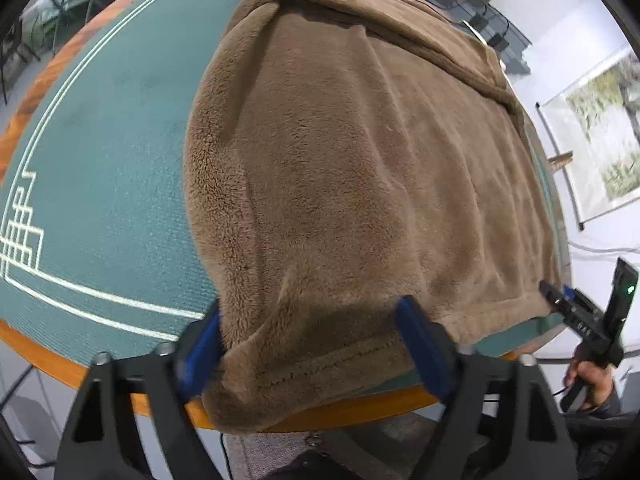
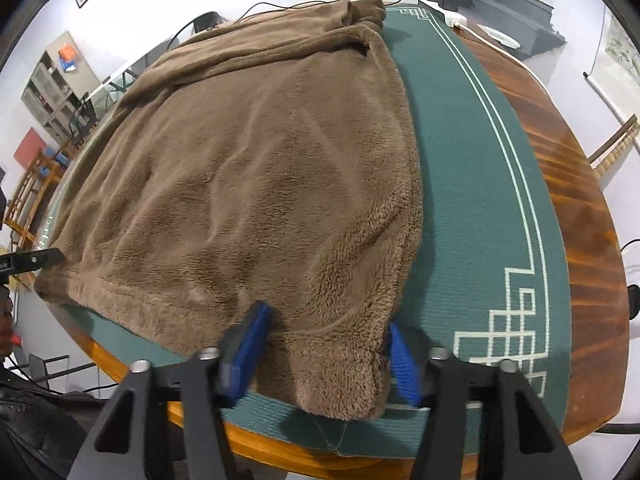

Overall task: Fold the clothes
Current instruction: 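Grasp the sweater hem with the left gripper while the right gripper grasps beside it, then lift the hem with both grippers and fold it toward the collar, release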

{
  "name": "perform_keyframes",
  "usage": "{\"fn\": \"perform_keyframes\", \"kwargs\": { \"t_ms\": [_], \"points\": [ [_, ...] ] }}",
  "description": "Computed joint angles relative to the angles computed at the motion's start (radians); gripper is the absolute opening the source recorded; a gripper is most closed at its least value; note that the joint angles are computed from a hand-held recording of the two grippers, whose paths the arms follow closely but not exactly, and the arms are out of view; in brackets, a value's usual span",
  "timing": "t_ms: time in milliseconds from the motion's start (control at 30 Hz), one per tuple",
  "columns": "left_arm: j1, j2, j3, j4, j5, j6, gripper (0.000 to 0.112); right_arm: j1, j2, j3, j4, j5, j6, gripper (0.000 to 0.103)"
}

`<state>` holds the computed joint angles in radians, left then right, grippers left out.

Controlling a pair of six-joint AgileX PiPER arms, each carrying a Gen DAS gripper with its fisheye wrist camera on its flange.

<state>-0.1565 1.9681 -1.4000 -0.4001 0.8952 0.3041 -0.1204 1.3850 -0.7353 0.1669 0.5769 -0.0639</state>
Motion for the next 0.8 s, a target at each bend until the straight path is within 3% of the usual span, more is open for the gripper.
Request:
{"fn": "perform_keyframes", "kwargs": {
  "t_ms": [67,200,333,433,567,600,700,800],
  "points": [
    [0.002,0.006,-0.011,0.009,0.003,-0.016,0.053,-0.032,-0.004,0.003,0.052,0.008,-0.06,0.043],
    [0.025,0.015,-0.023,-0.001,0.018,-0.037,0.031,-0.102,-0.01,0.009,0.168,0.038,-0.186,0.035],
    [0.028,0.012,-0.019,-0.006,0.017,-0.045,0.031,-0.129,-0.01,0.013,0.212,0.049,-0.244,0.035],
    [0.018,0.011,-0.019,-0.004,0.016,-0.04,0.044,-0.141,-0.007,0.008,0.224,0.065,-0.276,0.036],
    [-0.014,0.002,-0.007,0.026,-0.006,-0.045,0.046,-0.124,-0.02,0.019,0.191,0.055,-0.267,0.036],
    [-0.025,0.0,-0.004,0.043,-0.016,-0.061,0.045,-0.115,-0.024,0.023,0.176,0.049,-0.254,0.036],
    [-0.015,-0.005,-0.001,0.041,-0.019,-0.087,0.021,-0.114,-0.034,0.031,0.173,0.048,-0.243,0.035],
    [0.001,-0.018,0.003,0.02,-0.02,-0.087,0.017,-0.171,-0.033,0.023,0.258,0.093,-0.326,0.029]
  ]
}}
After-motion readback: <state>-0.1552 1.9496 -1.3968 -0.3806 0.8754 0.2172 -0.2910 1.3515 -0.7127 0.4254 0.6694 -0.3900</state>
